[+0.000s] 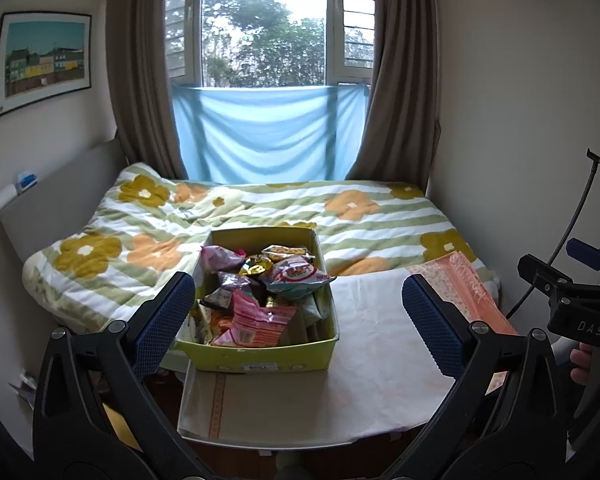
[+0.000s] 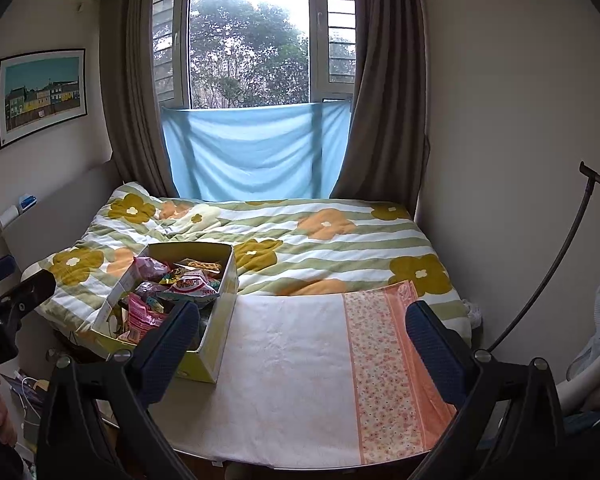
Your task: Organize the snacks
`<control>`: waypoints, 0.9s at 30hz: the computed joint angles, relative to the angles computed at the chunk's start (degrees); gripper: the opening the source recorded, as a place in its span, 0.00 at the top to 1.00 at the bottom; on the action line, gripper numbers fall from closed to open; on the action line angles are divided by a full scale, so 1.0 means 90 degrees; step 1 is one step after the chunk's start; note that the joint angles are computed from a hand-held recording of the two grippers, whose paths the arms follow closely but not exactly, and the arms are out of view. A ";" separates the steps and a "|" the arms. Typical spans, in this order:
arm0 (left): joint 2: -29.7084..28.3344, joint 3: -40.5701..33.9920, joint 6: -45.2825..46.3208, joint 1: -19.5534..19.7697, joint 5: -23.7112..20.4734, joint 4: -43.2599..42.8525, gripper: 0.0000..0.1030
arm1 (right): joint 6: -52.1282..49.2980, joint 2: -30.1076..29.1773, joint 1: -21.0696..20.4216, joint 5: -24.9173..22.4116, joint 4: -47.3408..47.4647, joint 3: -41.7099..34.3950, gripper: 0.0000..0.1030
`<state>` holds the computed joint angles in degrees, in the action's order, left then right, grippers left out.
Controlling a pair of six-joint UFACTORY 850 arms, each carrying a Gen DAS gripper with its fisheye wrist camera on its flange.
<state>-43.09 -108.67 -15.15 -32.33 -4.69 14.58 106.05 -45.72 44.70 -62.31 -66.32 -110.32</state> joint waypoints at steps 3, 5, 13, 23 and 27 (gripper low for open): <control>0.0001 0.0004 0.0100 0.0013 0.0000 -0.0102 0.00 | -0.0016 0.0001 -0.0011 0.0026 0.0016 -0.0006 0.00; -0.0011 -0.0014 0.0325 0.0029 -0.0025 -0.0315 0.00 | -0.0015 0.0010 -0.0017 0.0038 0.0018 0.0005 0.00; -0.0033 -0.0009 0.1077 0.0107 -0.0021 -0.1133 0.00 | -0.0051 -0.0032 -0.0005 0.0021 0.0056 -0.0084 0.00; -0.0039 -0.0006 0.1397 0.0133 0.0006 -0.1435 0.00 | -0.0086 -0.0110 -0.0010 -0.0016 0.0073 -0.0204 0.00; -0.0046 -0.0009 0.1405 0.0135 0.0003 -0.1464 0.00 | -0.0076 -0.0099 -0.0010 -0.0014 0.0072 -0.0189 0.00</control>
<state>-43.50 -108.75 -2.51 -31.11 -4.66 1.40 105.37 -46.61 44.61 -62.44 -65.68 -112.02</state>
